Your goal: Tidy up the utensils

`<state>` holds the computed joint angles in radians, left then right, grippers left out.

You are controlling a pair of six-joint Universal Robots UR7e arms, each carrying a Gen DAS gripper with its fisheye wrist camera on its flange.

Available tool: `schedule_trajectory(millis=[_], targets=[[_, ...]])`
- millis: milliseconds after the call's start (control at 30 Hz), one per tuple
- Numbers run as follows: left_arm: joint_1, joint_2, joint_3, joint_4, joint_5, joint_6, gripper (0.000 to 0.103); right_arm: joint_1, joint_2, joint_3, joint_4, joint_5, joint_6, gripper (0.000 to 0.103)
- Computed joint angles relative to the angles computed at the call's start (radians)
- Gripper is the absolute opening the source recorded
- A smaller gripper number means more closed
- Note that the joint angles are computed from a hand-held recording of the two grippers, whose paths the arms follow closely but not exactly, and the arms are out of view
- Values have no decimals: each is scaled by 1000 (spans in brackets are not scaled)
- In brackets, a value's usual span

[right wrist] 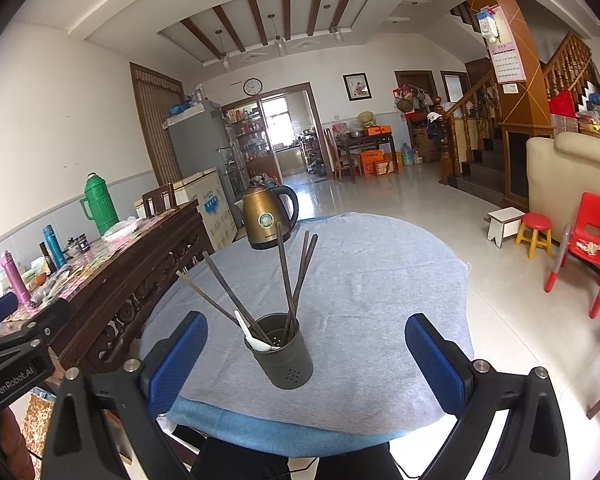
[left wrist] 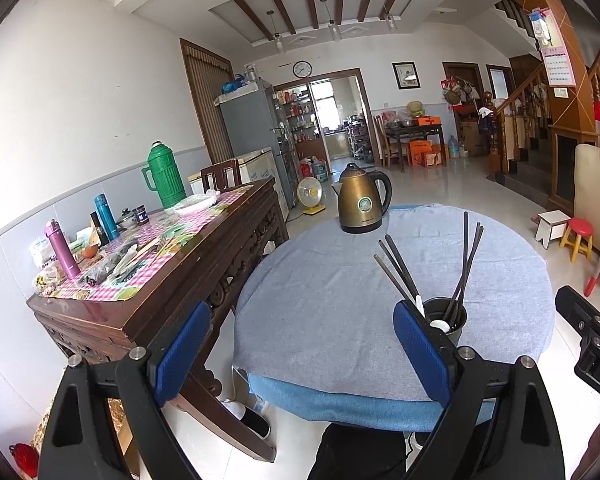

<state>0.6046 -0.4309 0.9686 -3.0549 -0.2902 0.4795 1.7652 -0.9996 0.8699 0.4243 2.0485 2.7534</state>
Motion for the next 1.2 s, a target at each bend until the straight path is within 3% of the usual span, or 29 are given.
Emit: schedule_trajectory(millis=[367, 1200], targets=[[2, 5, -6, 0, -2, -4, 93, -7, -1, 5, -4, 4, 3, 101], [21, -48, 73, 89, -16, -140, 93, 10, 37, -19, -1, 20, -36, 101]])
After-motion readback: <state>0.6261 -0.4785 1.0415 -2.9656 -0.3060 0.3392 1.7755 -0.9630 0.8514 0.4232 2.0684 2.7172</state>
